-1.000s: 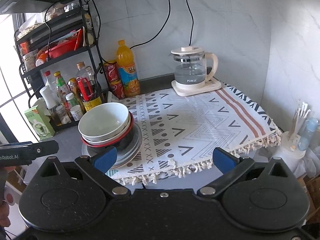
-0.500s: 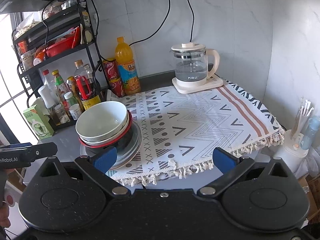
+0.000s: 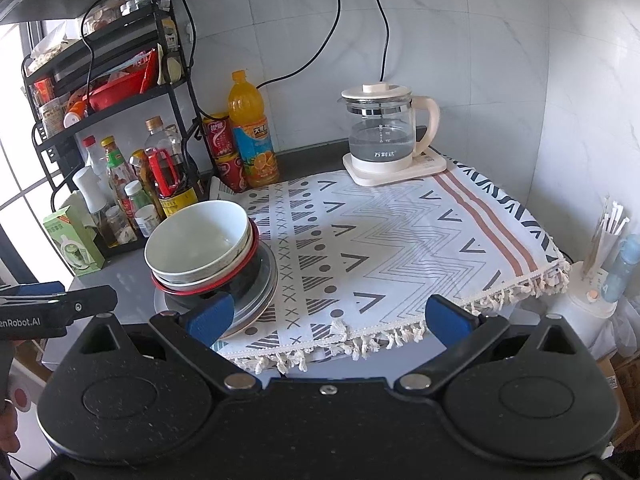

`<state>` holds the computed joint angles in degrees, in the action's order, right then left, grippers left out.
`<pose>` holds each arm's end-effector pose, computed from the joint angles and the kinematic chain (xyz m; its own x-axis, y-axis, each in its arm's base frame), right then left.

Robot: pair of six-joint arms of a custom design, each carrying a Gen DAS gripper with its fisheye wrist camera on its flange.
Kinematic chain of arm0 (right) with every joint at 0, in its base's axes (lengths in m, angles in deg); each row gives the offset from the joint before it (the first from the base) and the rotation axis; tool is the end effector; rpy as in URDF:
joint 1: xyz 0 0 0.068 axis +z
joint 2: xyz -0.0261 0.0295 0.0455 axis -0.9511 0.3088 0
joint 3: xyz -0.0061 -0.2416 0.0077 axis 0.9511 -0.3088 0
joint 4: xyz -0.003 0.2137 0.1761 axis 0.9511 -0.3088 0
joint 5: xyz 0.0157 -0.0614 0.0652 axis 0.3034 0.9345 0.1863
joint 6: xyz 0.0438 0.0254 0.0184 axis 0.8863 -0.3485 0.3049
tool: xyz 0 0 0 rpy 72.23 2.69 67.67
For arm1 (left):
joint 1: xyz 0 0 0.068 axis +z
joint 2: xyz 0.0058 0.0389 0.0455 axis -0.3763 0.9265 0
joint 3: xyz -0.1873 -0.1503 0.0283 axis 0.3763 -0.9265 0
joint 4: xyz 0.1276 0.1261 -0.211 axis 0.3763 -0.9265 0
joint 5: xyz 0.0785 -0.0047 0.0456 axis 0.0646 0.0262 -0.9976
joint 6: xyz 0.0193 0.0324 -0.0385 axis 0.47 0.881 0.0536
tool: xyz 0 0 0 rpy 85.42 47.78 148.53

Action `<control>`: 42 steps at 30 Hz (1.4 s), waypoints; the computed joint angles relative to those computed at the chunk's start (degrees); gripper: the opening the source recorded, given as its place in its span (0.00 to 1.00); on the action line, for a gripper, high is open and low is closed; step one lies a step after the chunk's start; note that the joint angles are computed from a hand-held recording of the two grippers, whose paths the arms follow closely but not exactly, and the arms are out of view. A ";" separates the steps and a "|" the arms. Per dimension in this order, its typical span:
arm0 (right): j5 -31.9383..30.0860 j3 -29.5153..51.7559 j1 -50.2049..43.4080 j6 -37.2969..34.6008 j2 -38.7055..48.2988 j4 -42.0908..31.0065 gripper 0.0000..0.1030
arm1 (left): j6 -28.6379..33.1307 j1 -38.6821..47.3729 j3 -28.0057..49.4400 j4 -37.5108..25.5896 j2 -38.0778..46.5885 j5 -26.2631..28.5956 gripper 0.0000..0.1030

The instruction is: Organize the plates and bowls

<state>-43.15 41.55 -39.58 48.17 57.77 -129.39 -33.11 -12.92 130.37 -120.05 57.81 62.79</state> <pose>0.1957 0.1042 0.3519 -0.5954 0.2034 -0.7773 0.1827 0.9764 0.1156 0.2488 0.0262 0.3447 -0.6388 0.0838 -0.7648 0.2670 0.9564 -0.1183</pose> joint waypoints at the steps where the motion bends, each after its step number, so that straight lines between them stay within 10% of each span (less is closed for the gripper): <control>1: -0.12 -0.18 -0.20 -0.18 -0.19 0.17 1.00 | -0.16 -0.07 -0.08 0.10 -0.02 -0.10 1.00; 42: -3.05 -0.19 -1.50 -2.61 0.21 -0.11 1.00 | 0.70 0.12 0.46 -0.85 0.96 -0.28 1.00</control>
